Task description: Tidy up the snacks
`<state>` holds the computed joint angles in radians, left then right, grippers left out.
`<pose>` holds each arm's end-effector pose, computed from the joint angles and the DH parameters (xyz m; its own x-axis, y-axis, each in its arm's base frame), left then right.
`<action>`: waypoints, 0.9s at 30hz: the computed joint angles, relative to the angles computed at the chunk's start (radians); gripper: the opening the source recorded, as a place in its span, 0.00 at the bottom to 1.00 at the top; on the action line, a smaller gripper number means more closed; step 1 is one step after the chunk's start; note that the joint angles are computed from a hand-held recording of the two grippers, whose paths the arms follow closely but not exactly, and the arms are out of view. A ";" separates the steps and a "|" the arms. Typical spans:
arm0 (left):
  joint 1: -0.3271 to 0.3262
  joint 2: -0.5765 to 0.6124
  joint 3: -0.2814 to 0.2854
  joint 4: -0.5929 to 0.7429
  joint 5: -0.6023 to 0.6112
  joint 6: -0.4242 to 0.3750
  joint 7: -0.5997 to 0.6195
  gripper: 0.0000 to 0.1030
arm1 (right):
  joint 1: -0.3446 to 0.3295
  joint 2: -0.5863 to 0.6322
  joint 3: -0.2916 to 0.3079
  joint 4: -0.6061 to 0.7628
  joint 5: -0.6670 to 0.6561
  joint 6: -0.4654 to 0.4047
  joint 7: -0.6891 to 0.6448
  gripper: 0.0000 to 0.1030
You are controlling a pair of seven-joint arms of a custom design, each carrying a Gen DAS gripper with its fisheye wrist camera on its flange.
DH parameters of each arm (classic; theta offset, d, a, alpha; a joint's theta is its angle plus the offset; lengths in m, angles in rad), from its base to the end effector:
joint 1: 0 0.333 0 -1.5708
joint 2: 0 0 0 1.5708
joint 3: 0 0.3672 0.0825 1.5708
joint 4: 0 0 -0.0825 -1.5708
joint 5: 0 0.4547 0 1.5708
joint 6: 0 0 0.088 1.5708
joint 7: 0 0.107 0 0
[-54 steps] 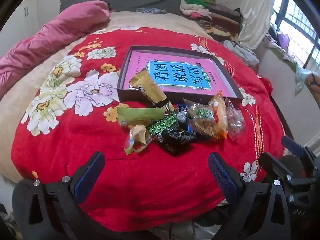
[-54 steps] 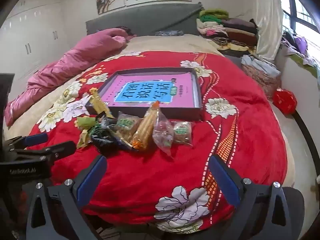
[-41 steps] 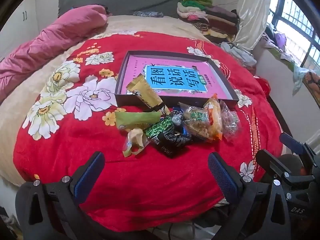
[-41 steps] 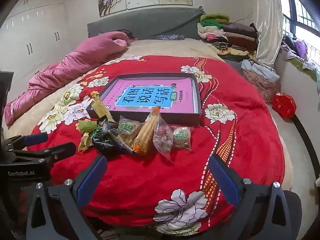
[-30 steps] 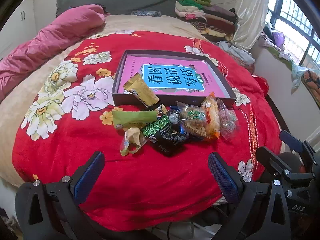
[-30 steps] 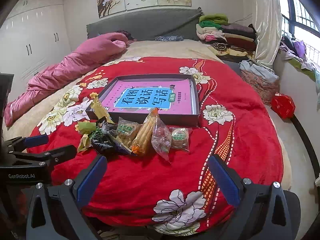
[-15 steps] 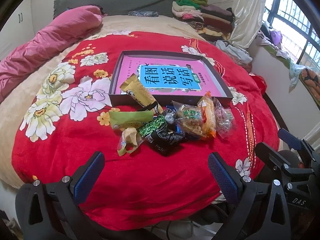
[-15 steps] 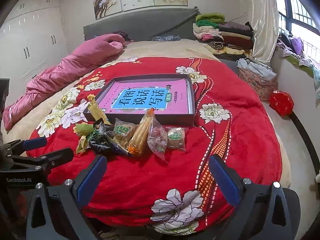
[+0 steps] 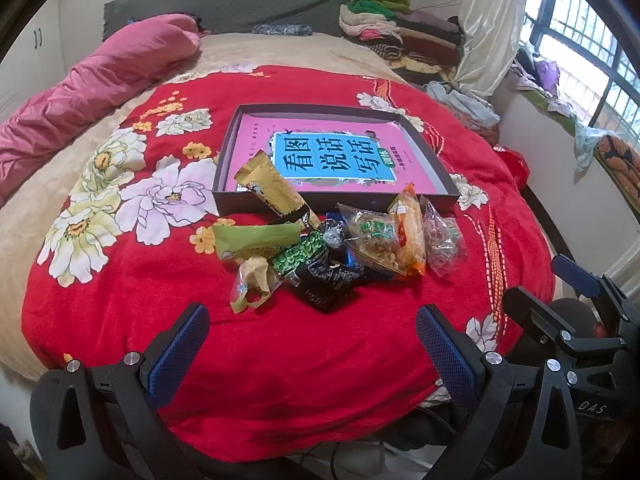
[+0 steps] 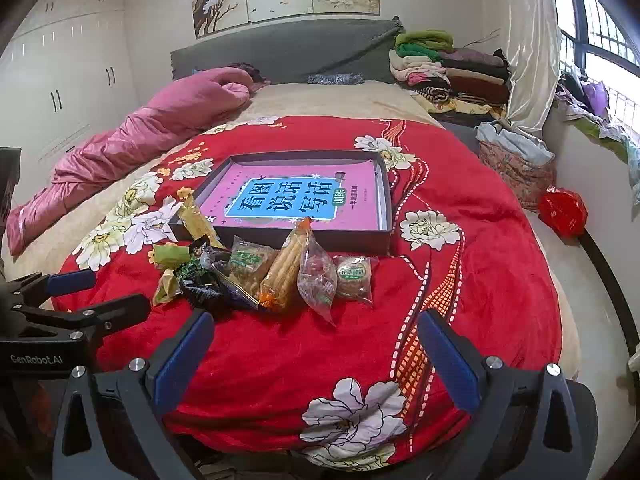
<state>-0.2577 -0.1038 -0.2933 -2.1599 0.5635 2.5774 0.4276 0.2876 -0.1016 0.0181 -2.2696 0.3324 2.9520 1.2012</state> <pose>0.5159 -0.3330 0.5133 0.1383 -0.9823 0.1264 -0.7754 -0.1868 -0.6032 0.5815 0.1611 0.5026 0.3704 -0.9288 -0.0108 -0.6528 -0.2520 -0.7144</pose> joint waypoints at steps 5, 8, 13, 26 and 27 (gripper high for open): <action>-0.001 0.000 0.001 0.000 -0.005 0.002 0.003 1.00 | -0.002 0.000 0.001 -0.001 -0.007 -0.001 0.006 1.00; -0.001 0.000 0.001 -0.001 -0.006 0.004 0.005 1.00 | 0.000 0.002 0.000 0.000 0.000 0.006 0.002 1.00; -0.001 0.006 0.003 0.000 -0.014 0.011 0.012 1.00 | 0.001 0.008 -0.001 0.001 0.008 0.009 -0.005 1.00; 0.008 0.018 0.025 -0.023 -0.111 0.043 0.052 1.00 | -0.021 0.058 0.011 0.038 -0.002 -0.019 0.010 1.00; 0.010 0.019 0.027 -0.025 -0.120 0.043 0.056 1.00 | -0.021 0.062 0.012 0.042 0.008 -0.022 -0.001 1.00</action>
